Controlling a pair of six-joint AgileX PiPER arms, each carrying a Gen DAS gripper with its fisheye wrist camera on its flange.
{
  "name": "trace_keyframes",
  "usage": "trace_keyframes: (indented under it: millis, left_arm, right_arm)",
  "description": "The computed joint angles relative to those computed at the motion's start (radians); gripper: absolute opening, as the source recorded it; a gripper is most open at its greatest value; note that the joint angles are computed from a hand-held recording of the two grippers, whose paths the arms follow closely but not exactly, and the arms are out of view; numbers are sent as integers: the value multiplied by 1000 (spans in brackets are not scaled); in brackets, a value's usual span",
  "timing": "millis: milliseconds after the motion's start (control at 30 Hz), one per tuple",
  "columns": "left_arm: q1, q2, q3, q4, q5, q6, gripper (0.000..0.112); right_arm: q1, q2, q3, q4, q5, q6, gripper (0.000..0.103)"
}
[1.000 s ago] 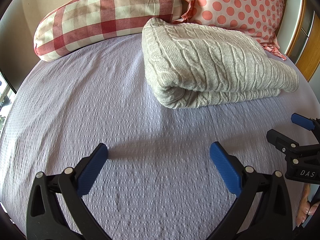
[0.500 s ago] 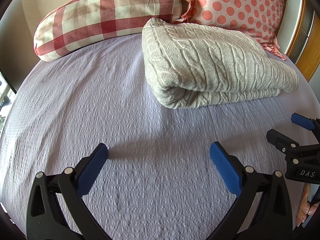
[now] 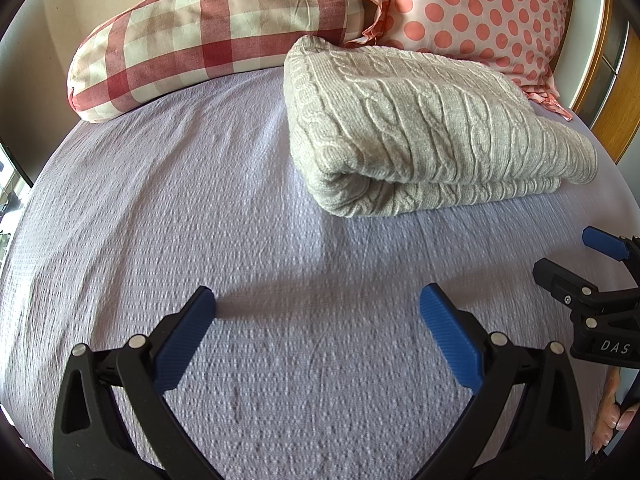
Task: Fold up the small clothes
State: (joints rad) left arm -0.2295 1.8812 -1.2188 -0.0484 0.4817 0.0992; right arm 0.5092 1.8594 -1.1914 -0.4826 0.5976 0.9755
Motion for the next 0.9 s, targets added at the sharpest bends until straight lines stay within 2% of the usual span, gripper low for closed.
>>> trace_keyframes:
  millis: [900]
  left_arm:
    - [-1,1,-9,2,17,-2,101]
  right_arm:
    - [3,2,-2,-3,2,7,102]
